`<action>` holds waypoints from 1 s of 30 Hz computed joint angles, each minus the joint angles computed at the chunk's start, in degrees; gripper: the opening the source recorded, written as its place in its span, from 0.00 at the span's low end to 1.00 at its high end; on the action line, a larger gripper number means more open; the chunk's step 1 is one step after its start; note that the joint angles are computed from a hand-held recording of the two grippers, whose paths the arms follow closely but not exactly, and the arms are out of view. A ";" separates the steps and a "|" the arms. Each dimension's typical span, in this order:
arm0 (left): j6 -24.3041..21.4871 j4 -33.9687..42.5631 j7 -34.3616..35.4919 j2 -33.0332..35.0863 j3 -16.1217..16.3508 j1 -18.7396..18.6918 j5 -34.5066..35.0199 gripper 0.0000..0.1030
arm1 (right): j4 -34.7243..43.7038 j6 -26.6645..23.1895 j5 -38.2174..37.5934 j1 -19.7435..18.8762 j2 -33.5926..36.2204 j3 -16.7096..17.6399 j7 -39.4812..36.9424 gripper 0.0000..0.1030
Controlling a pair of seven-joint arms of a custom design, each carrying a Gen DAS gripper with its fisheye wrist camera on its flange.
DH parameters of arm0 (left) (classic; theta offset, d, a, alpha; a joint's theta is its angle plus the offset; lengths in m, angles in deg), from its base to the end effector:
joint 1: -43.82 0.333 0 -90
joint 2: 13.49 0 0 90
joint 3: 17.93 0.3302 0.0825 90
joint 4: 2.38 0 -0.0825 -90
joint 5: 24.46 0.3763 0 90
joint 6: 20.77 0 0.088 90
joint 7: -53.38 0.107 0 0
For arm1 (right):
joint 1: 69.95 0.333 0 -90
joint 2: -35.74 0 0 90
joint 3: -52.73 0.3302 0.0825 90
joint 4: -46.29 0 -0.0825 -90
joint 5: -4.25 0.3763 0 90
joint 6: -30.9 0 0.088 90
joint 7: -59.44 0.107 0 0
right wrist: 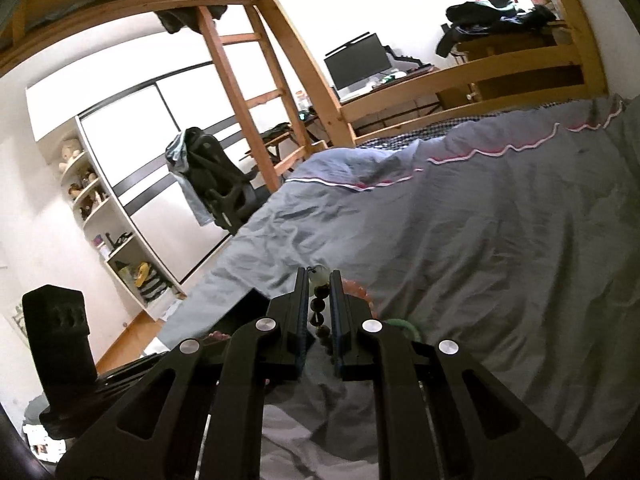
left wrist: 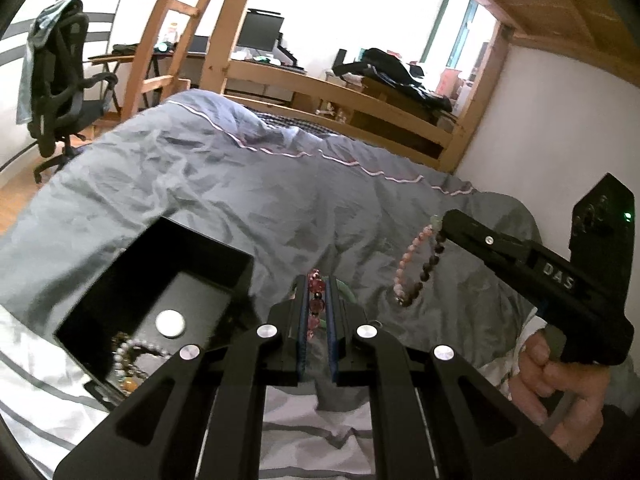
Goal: Organize jewelry
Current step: 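Carry both bracelets over the black box and open both tools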
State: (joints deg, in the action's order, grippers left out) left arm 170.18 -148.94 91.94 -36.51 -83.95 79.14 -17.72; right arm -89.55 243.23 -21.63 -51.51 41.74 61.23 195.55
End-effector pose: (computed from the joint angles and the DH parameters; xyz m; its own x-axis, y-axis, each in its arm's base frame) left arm 0.3928 -0.2831 0.4500 -0.0695 -0.9549 0.2887 -0.5956 -0.1924 -0.7799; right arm 0.4508 0.2910 0.4484 0.4400 -0.7663 -0.4682 -0.5683 0.1661 -0.8059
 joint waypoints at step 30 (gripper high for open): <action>-5.93 -8.95 -10.03 -4.43 25.01 -16.26 1.98 0.08 | 18.80 -8.07 -4.68 3.28 11.08 9.62 -0.20 0.11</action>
State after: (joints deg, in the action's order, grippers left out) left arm 164.25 -157.88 81.91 -40.94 -58.94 62.87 -15.74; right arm -70.75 235.16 -26.30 -48.23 52.82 70.85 195.35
